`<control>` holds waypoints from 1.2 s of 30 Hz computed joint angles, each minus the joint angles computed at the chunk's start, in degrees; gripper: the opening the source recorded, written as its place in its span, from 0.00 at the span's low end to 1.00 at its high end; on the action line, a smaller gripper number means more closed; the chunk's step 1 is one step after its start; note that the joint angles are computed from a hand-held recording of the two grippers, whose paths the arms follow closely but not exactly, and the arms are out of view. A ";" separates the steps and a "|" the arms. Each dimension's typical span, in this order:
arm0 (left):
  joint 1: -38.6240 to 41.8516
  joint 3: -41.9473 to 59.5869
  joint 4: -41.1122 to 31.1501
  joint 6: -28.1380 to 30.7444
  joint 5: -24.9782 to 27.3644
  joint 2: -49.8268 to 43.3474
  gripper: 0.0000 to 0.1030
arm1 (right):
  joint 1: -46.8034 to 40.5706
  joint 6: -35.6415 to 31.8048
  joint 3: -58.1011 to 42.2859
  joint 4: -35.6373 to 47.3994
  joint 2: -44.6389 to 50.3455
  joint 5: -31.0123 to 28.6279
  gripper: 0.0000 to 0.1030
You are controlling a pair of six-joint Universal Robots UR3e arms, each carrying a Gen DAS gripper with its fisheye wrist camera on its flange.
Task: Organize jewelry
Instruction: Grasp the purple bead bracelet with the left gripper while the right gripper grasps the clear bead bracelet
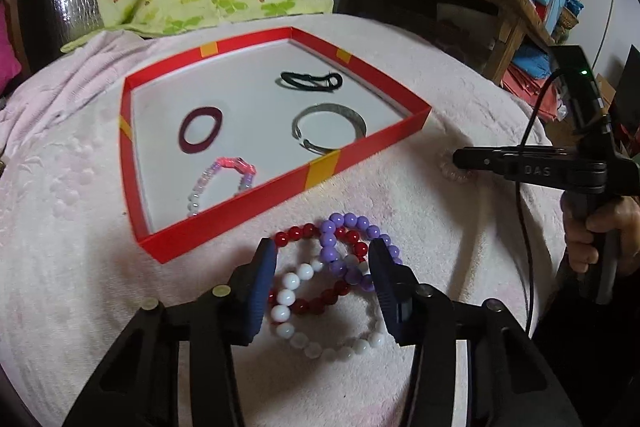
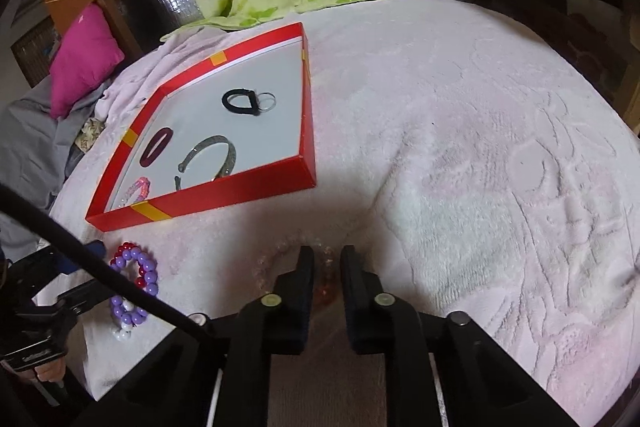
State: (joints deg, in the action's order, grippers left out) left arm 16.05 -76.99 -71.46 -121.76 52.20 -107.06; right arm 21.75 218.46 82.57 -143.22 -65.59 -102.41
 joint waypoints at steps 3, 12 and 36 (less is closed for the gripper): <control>-0.43 -0.13 -0.20 0.38 0.22 -0.16 0.39 | -0.05 -0.03 0.87 -0.21 -0.67 0.29 0.13; -0.87 0.02 -0.01 0.59 -0.21 -0.87 0.21 | -0.56 1.82 2.03 -0.32 -1.75 1.68 0.13; -0.91 -1.40 -1.26 4.52 -1.09 0.55 0.10 | 0.36 -0.75 0.15 -0.36 -0.37 2.59 0.15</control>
State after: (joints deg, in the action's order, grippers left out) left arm 15.14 -78.40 -72.72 -117.24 51.10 -106.52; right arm 22.10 217.71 82.72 -143.58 -65.96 -99.82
